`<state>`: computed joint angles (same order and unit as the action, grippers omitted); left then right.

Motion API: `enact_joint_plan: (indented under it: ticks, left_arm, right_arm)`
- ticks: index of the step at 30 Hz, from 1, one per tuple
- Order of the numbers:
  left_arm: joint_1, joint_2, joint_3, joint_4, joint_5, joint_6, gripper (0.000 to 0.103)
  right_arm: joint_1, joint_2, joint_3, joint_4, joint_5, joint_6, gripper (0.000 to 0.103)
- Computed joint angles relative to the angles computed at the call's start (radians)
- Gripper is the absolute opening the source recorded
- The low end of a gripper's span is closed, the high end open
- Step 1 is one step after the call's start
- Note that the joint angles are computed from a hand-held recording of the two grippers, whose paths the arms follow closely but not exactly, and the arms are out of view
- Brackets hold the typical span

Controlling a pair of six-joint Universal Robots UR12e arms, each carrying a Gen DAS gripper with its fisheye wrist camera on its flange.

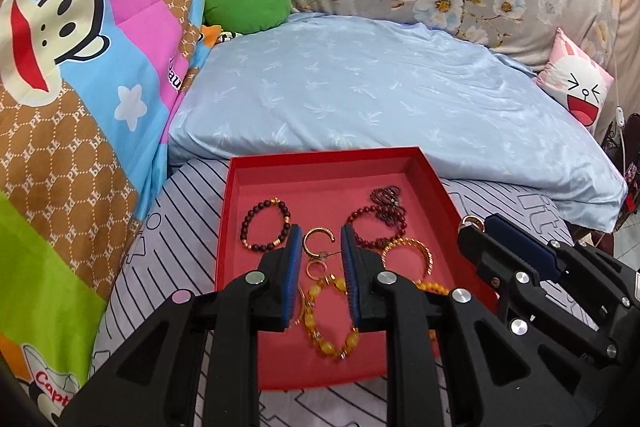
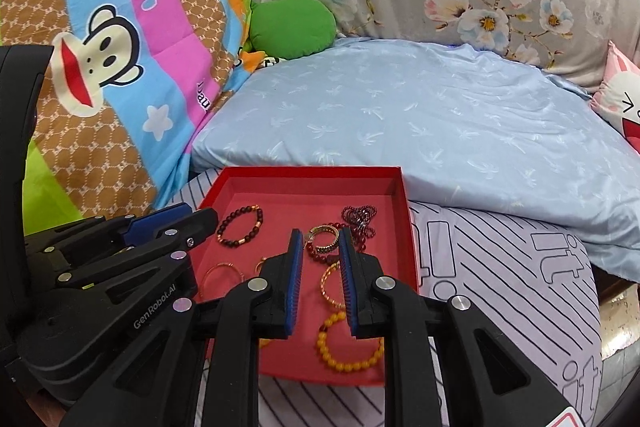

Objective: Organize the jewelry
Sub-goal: 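Carry both gold earrings into the red tray and open both tools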

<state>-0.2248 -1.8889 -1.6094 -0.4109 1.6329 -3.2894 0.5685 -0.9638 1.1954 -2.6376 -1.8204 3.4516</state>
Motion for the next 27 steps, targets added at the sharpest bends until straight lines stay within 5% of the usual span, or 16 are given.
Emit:
enact_joint_plan:
  ticks: [21,27]
  left_arm:
    - [0.007,-0.097,0.078,-0.076,0.016,-0.014,0.021]
    - [0.001,-0.095,0.07,-0.056,0.05,-0.022,0.05]
  right_arm:
    - [-0.023,0.077,-0.082,0.079,0.016,0.011,0.013]
    - [-0.021,0.075,-0.077,0.084,0.011,0.015,0.017]
